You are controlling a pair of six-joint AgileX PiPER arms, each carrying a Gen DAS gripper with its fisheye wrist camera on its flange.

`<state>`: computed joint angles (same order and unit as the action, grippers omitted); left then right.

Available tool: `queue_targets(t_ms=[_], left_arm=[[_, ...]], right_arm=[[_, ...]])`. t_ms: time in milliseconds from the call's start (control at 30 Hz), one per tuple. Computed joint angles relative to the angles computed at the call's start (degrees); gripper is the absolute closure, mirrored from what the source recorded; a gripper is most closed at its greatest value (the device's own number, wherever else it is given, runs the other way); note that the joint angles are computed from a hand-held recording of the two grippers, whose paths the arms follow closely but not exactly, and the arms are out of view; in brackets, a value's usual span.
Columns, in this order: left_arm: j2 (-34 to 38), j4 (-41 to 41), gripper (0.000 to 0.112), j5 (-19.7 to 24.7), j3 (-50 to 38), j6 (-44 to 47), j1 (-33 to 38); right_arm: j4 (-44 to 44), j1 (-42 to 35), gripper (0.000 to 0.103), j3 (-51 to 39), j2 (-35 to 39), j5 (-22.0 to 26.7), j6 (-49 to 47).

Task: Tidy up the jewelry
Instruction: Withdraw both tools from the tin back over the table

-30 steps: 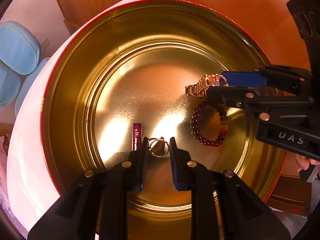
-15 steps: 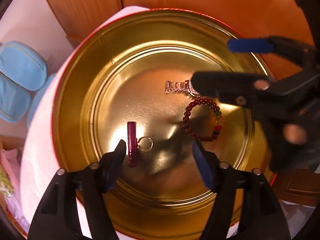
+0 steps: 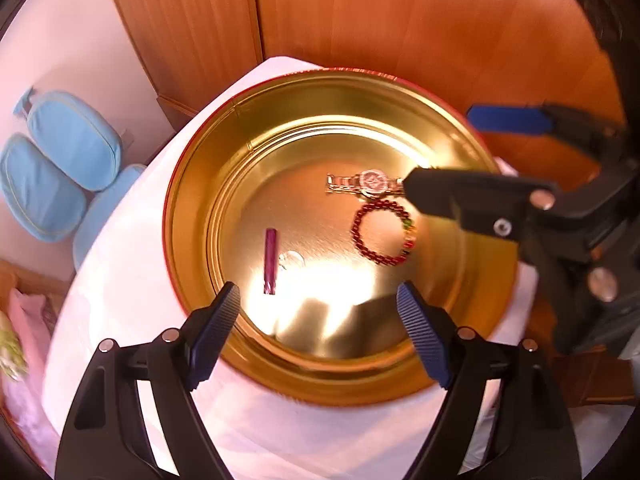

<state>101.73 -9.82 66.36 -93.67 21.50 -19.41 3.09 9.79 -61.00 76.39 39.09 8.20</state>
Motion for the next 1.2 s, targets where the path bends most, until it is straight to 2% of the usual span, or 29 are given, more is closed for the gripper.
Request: queue_targets(t_ms=[200, 333, 533, 867, 1067, 1200], left_arm=[[-10.07, -2.85, 0.033, -2.23, 8.53, 1.45, 5.33], [-16.93, -8.07, 0.033, -2.61, 13.69, 4.04, 13.47], [-21.03, -9.76, 0.033, -2.11, 17.54, 5.4, 24.06], [-26.43, -10.6, 0.033, 0.99, 23.15, 11.81, 42.86], [-27.9, -8.87, 0.033, -0.86, 29.29, 18.93, 53.07], [-28.14, -9.51, 0.033, -4.95, 34.22, 25.37, 57.69]], right_arm=[[1.58, 3.31, 0.006, 0.79, -4.19, 1.16, 0.67], [1.21, 6.93, 0.005, 1.35, -7.24, 0.45, 1.76], [-1.39, 12.68, 0.005, 0.29, -7.06, 0.54, 3.88], [6.74, 20.26, 0.005, -5.16, -0.2, -0.55, -4.58], [6.17, 27.99, 0.005, -10.12, 6.66, 0.6, -7.06], [5.45, 31.74, 0.005, -12.81, 12.72, 0.85, -6.89]])
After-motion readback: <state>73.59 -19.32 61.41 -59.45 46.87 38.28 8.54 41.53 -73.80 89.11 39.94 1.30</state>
